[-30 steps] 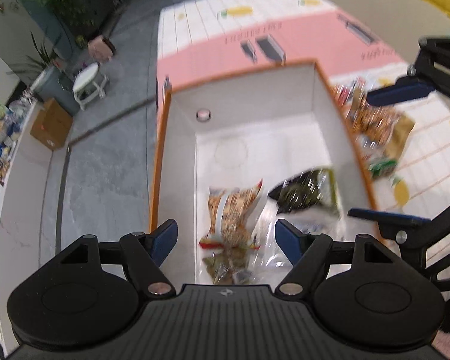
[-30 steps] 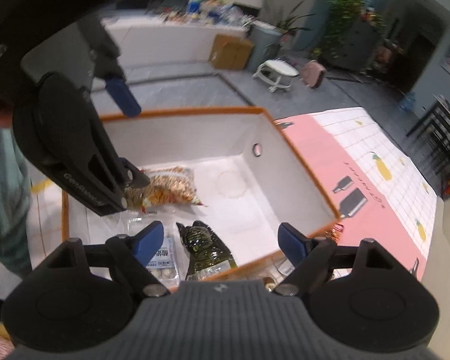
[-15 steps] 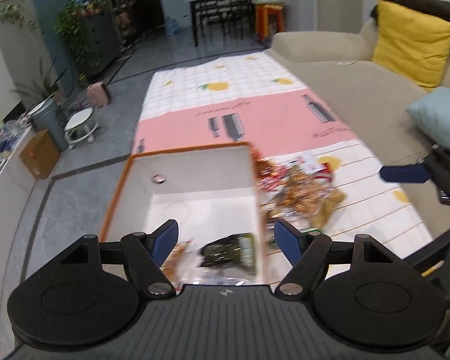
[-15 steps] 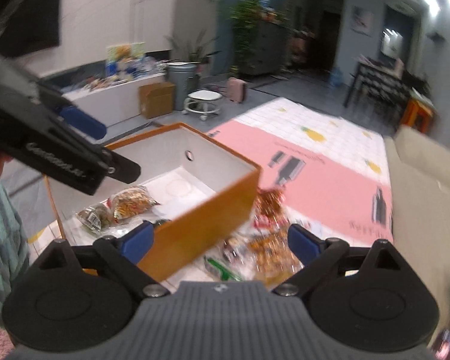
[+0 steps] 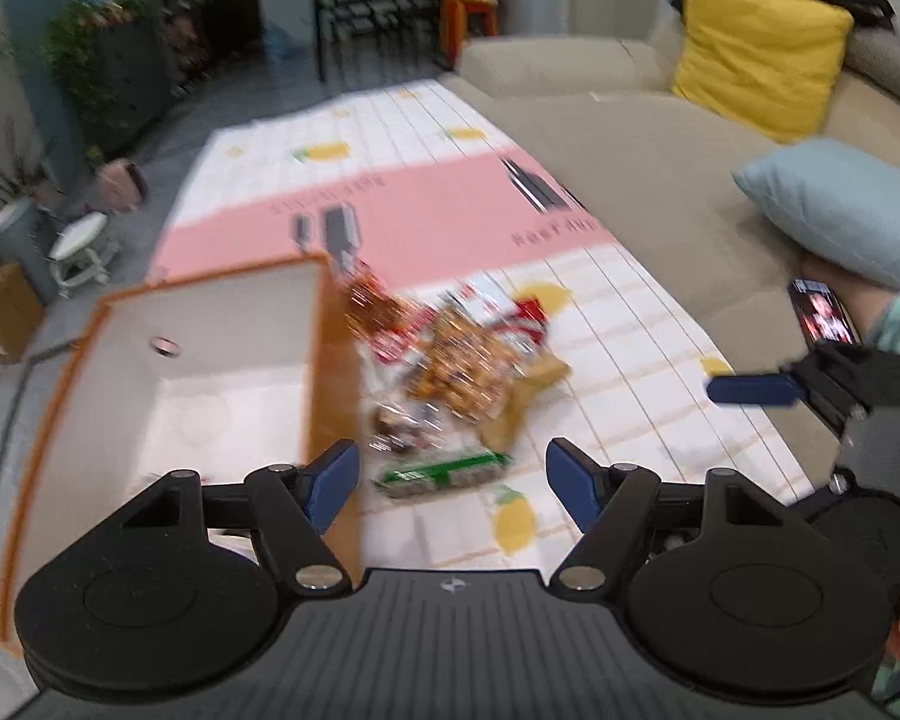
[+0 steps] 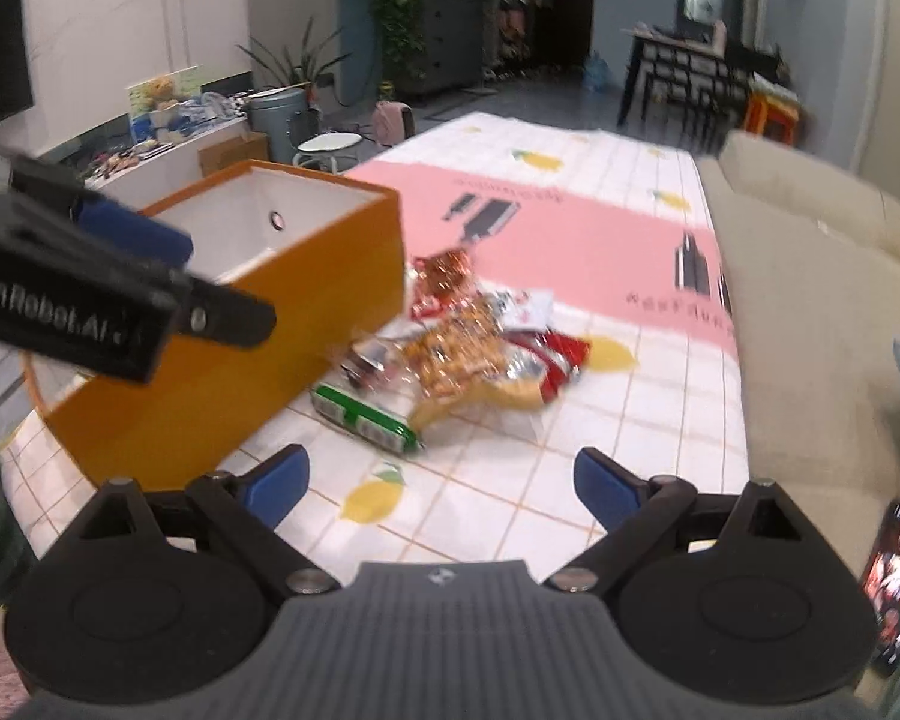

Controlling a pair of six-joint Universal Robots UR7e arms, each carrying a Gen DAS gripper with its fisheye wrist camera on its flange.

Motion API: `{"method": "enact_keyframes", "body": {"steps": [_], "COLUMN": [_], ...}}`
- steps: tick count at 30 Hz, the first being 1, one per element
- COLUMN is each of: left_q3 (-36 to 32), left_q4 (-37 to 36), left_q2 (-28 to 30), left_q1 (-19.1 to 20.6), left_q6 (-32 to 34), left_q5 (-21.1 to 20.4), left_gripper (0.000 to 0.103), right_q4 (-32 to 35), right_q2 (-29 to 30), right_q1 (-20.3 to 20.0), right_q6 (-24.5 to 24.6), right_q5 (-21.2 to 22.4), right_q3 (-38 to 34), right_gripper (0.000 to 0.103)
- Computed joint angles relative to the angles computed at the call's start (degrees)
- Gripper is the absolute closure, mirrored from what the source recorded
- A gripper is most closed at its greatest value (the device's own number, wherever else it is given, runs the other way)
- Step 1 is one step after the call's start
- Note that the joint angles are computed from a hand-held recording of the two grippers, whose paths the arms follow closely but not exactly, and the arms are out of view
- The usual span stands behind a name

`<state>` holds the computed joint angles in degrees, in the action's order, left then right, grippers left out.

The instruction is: Organize snacks

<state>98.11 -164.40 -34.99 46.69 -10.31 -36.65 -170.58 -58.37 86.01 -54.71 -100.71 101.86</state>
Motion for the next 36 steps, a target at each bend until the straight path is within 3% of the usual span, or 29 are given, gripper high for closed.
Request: {"method": "enact_keyframes", "body": {"steps": [2,4,7,13,16,22,26,30,32,33,35,36], "left_q3": [-2.2,-4.2,-6.7,-11.9,-14.0,-19.2,-23.1,-25.2,-25.5,-25.8,-26.2,-26.3], "left_q4": [4.4,7.0,9.9,16.6,19.4,27.8,34.0,36.5,36.5,36.7,37.4,37.4], "left_q2": [1.1,2.3,3.3,4.7,5.7,8.7,10.9,12.5,12.9,13.1,13.4,13.5], "left_q1": [1.0,1.8,2.9,5.0,5.8,7.1,8.0,8.4,8.3,8.3,8.3,8.3], "left_q6": [-0.4,1.8,6.3,17.0,21.0,24.0,21.9,19.9,19.9,20.0,19.4,19.4], "left_q5": [-1.1,-1.2,-1.9,-2.7,-2.4,-1.5,-0.7,0.7,1.6,1.6,1.8,2.1], "left_gripper": [0.019,0.020,0.020,0.026,0.026,0.029,0.029,0.031,0.030,0.030,0.030,0.030], "right_q4": [0.1,0.1,1.2,2.7,7.0,13.9,18.3,23.4,26.3,27.1,27.9,28.1], "right_q2": [1.1,2.4,4.5,7.7,9.2,11.5,13.4,15.4,15.9,16.0,16.3,16.3], "right_q1": [-0.5,-0.8,-1.2,-1.7,-2.1,-2.8,-3.0,-3.4,-4.0,-4.3,-4.5,-4.5], "right_q6": [-0.3,-1.0,-2.1,-9.3,-5.1,8.2,15.7,21.7,25.0,26.1,27.7,28.0], "right_q5": [-0.6,-1.4,-1.5,-1.1,-1.0,1.8,2.6,2.7,4.4,5.2,6.2,6.2], "right_q3": [-1.1,-2.4,-4.9,-8.5,-12.1,-18.7,-22.6,-26.2,-27.5,-27.7,-28.0,-27.8], "right_gripper": [0.017,0.027,0.030,0.040,0.047,0.047,0.034,0.034,0.037,0.043,0.060,0.075]}}
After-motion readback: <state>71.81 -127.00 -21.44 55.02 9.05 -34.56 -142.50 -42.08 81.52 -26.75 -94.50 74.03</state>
